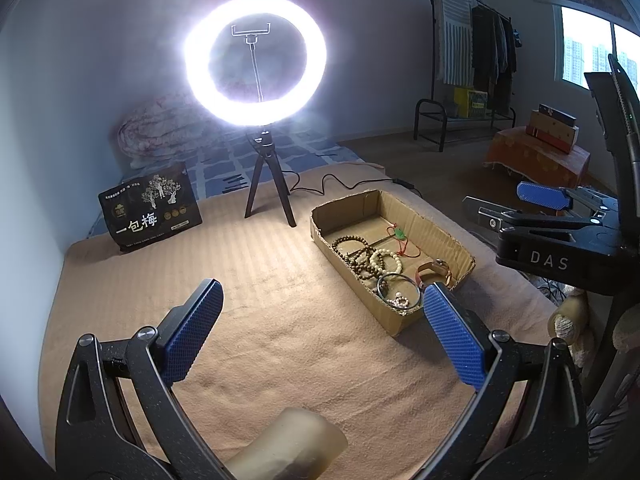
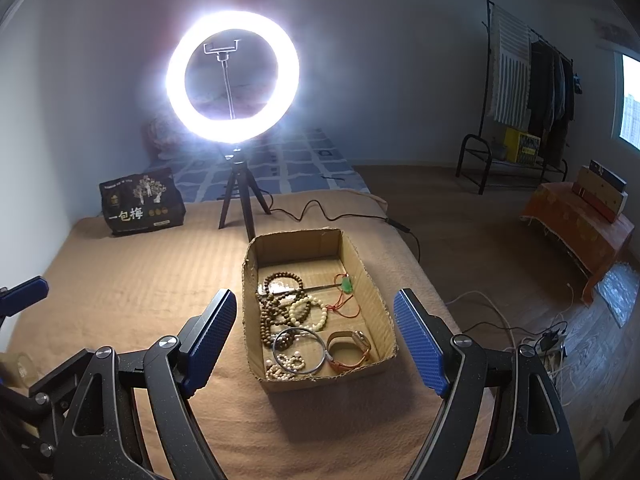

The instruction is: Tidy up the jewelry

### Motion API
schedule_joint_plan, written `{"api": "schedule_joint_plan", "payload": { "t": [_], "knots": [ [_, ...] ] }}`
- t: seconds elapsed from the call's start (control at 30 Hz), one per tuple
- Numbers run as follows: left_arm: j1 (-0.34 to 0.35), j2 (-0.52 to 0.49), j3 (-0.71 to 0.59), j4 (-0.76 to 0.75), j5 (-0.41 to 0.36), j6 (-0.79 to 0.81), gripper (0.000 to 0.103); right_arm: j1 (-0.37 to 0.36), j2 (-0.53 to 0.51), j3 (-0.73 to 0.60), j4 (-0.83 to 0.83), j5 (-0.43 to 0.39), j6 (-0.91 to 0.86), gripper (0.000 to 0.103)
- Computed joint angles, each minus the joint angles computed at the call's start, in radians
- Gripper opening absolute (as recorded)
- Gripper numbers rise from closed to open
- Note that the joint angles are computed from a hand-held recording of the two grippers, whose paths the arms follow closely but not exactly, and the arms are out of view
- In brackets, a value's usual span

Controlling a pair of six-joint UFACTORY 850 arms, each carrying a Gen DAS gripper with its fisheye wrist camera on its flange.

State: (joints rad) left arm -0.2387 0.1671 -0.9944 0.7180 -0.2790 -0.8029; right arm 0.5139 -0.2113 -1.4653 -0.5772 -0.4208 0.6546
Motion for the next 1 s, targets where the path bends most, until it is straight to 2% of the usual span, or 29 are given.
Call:
{"api": "schedule_joint_plan", "payload": {
  "t": [1.0],
  "knots": [
    [-0.007, -0.004, -0.010, -0.021, -0.005, 0.015, 0.102, 0.005, -0.002, 0.000, 0.002, -0.004, 0.012, 0.081]
  ]
}}
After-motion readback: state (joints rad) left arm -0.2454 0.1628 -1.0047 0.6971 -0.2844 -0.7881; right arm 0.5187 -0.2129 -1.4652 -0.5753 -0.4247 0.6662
